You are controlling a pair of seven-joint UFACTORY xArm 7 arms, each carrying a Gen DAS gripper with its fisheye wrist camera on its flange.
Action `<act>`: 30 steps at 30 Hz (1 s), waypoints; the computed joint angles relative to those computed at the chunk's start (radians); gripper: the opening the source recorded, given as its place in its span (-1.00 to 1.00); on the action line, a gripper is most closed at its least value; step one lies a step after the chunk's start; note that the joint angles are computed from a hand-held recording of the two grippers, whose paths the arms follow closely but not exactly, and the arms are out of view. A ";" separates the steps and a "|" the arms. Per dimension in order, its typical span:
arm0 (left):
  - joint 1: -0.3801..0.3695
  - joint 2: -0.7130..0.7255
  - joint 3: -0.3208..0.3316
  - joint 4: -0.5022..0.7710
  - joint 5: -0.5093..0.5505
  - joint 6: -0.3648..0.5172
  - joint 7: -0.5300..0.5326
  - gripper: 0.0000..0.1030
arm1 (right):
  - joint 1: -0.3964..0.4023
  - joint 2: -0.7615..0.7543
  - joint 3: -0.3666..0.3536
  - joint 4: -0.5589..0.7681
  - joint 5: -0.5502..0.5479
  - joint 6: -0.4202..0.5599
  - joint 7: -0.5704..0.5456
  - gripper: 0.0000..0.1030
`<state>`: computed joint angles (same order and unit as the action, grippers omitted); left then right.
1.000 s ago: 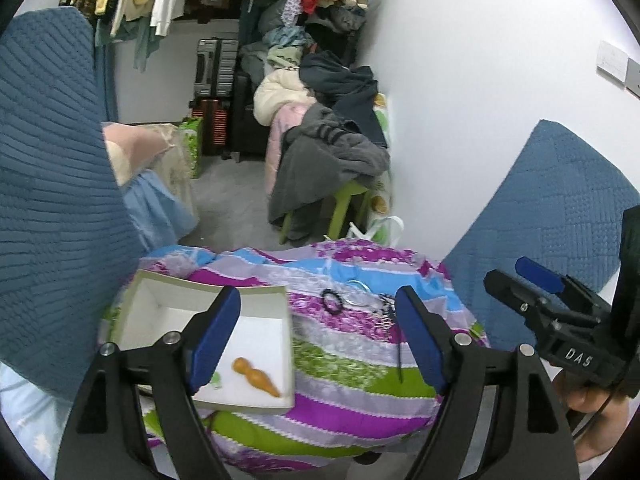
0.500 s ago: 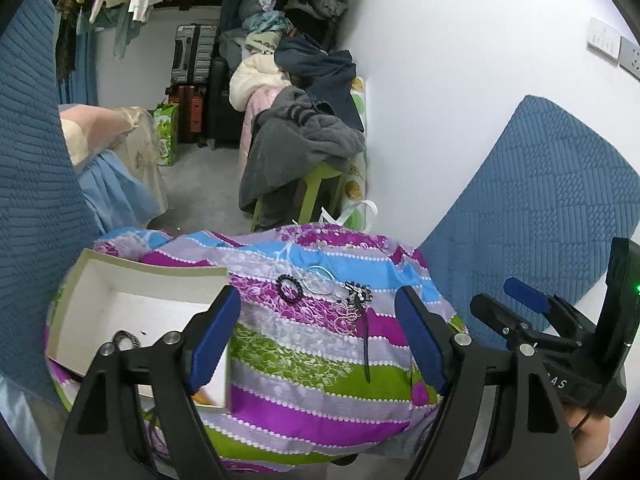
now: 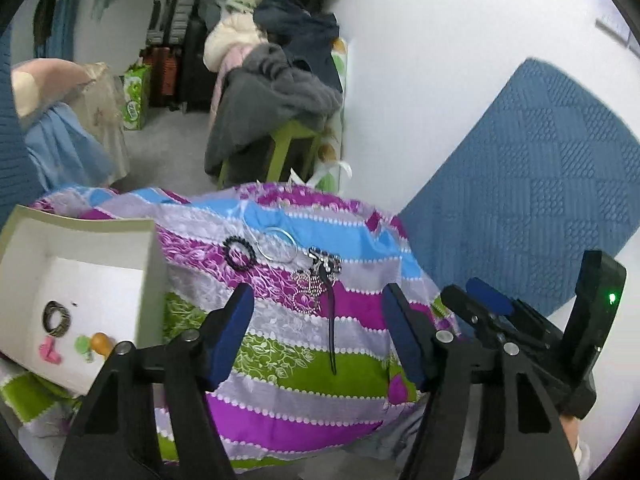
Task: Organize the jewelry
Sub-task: 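Move both open tools back over the remaining jewelry on the cushion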
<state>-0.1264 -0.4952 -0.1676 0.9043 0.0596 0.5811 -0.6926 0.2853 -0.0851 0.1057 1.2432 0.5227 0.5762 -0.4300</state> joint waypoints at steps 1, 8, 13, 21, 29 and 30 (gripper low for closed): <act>-0.001 0.015 -0.002 0.000 0.002 -0.012 0.003 0.22 | -0.001 0.014 -0.006 0.006 0.022 0.006 -0.015 0.04; -0.054 0.159 0.042 0.001 -0.072 -0.105 0.068 0.10 | -0.049 0.170 0.007 0.118 0.076 0.094 -0.059 -0.19; -0.093 0.264 0.070 0.002 -0.170 -0.168 0.121 -0.11 | -0.084 0.282 0.037 0.225 0.059 0.162 -0.066 -0.35; -0.105 0.453 0.064 0.088 -0.214 -0.224 0.189 -0.43 | -0.120 0.445 0.072 0.399 0.026 0.260 -0.018 -0.48; -0.111 0.574 0.056 0.196 -0.118 -0.199 0.183 -0.69 | -0.141 0.477 0.089 0.434 0.034 0.280 0.000 -0.48; -0.117 0.588 0.058 0.211 -0.089 -0.180 0.165 -0.71 | -0.143 0.479 0.088 0.436 0.033 0.280 0.004 -0.48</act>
